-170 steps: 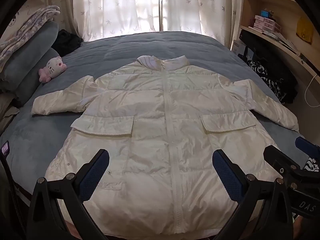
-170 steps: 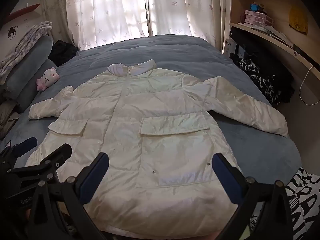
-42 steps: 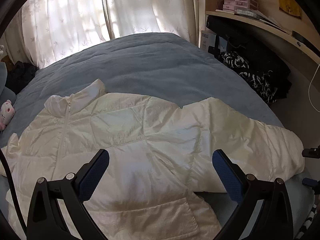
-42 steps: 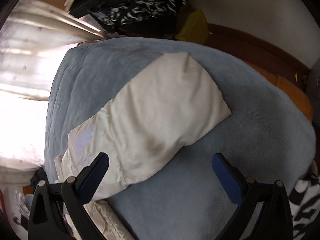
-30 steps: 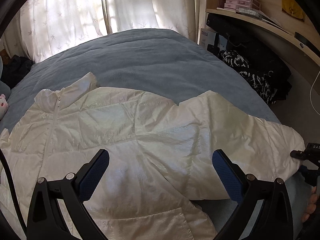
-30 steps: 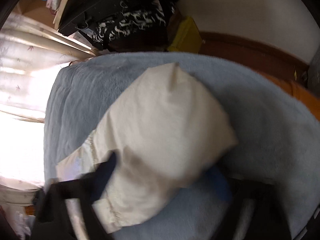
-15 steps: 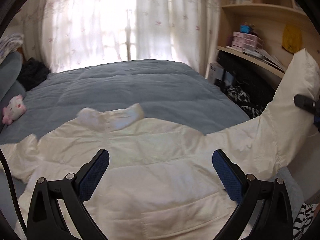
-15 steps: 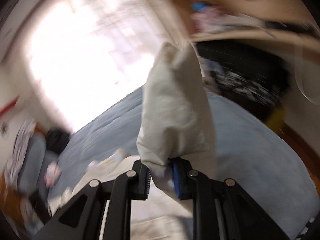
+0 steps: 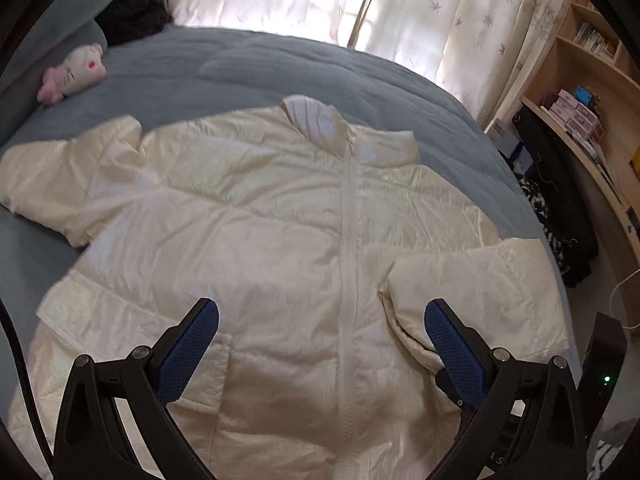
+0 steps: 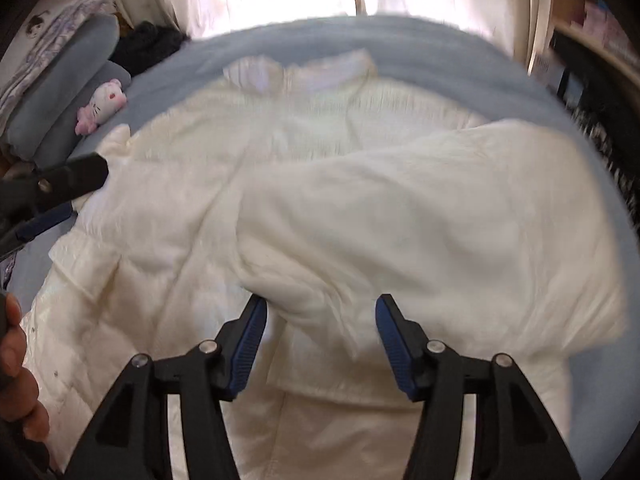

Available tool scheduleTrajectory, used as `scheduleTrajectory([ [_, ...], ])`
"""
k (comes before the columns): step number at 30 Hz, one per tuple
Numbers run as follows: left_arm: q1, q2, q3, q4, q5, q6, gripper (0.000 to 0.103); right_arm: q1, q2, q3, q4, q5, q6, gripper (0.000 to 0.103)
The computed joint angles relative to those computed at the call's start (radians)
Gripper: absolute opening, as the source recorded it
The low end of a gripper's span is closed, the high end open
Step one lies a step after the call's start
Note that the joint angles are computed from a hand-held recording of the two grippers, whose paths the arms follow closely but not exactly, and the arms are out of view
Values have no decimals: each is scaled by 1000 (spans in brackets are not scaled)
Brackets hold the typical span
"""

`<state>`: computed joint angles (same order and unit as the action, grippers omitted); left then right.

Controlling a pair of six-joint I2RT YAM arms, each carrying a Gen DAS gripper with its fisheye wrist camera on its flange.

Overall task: Fold large clothes
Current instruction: 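Lift the sleeve with the right tool and fold it across the jacket body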

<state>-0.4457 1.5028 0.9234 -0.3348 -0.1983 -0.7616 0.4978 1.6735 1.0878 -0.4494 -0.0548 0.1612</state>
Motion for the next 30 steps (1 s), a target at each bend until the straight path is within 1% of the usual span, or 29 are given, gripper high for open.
scheduleTrajectory([
  [2,26,9,-25,49,85,-4,102,-44,-34,-29,3,-58,-13,58],
  [5,43,62,-23,119,208,-25,102,-111,-101,-50,-18,-132,-17,61],
  [8,34,132,-6,181,312,-53,102,-114,-149,-77,-10,-129,16,61],
  [10,26,190,19,211,380,-74,102,-158,-186,-110,-8,-156,11,61],
  [12,10,252,50,230,423,-98,102,-199,-215,-145,-7,-173,1,61],
  [14,-8,305,87,233,440,-110,95,-220,-228,-163,-10,-182,-4,61],
  [15,-16,336,113,231,439,-107,85,-235,-229,-172,-12,-188,-9,61],
  [17,-33,382,168,210,433,-95,56,-254,-232,-186,-18,-205,-13,61],
  [18,-41,407,205,190,441,-84,25,-261,-228,-188,-19,-213,-13,61],
  [19,-48,428,249,152,439,-70,13,-265,-226,-189,-18,-215,-12,61],
  [21,-70,431,315,89,368,-32,9,-271,-234,-192,-17,-219,-15,61],
  [24,-116,368,380,28,189,85,8,-285,-266,-187,-28,-224,-28,61],
  [27,-132,272,390,19,35,196,8,-301,-299,-170,-41,-219,-45,61],
  [30,-105,194,360,9,-66,264,8,-329,-310,-139,-53,-223,-57,61],
])
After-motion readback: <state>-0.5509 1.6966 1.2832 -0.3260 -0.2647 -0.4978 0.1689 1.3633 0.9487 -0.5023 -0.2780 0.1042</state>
